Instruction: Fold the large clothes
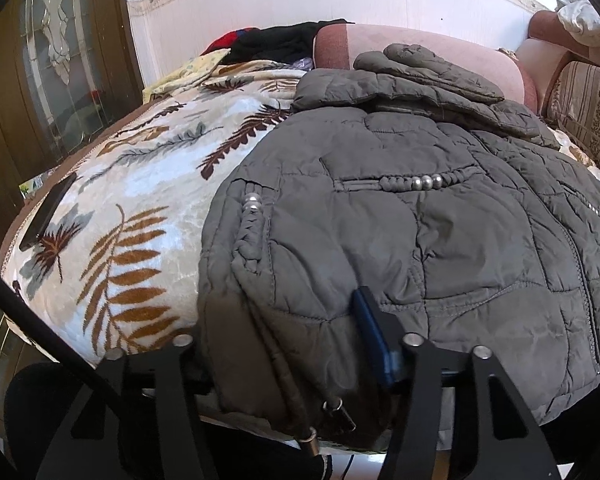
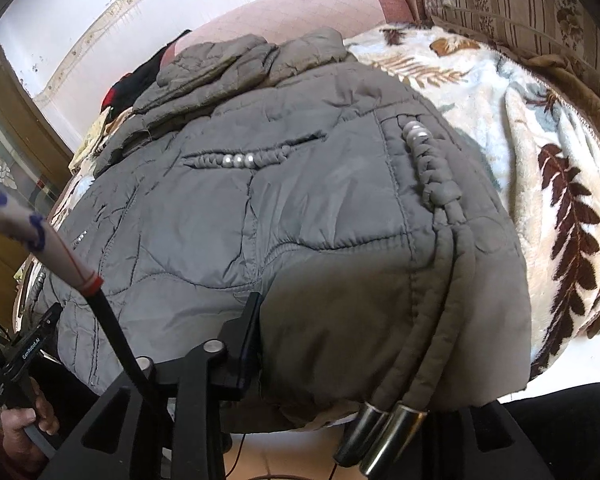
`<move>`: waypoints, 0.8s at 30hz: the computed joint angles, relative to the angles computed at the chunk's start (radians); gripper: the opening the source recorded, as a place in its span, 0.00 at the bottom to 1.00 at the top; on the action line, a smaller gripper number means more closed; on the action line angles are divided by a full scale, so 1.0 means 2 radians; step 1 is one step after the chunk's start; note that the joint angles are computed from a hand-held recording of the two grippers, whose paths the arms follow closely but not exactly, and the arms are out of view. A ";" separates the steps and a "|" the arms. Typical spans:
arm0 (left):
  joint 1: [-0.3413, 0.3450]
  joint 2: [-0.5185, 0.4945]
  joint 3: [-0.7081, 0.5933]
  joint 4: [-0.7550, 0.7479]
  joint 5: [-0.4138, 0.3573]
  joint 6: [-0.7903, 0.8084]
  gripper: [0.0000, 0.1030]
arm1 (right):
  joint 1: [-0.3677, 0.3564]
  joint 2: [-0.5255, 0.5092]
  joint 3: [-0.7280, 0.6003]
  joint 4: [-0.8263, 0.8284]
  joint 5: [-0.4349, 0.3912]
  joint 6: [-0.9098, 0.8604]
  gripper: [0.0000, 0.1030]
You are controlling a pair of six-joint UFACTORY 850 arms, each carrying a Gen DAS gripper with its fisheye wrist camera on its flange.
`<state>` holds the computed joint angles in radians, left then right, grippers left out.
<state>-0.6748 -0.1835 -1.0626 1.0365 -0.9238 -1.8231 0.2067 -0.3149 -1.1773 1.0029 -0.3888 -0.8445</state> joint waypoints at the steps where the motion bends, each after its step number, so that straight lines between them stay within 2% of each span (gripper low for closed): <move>1: -0.002 -0.002 -0.002 0.002 -0.008 -0.001 0.42 | 0.001 0.004 0.003 0.011 0.005 -0.015 0.26; 2: -0.004 -0.003 -0.004 0.003 -0.017 -0.003 0.35 | 0.002 0.008 0.007 0.025 0.011 -0.034 0.25; 4: -0.004 -0.003 -0.004 0.003 -0.019 -0.004 0.33 | 0.004 0.014 0.012 0.041 0.021 -0.055 0.23; 24: -0.008 -0.017 -0.013 0.003 -0.042 0.014 0.34 | 0.008 0.002 0.001 -0.014 0.016 0.006 0.26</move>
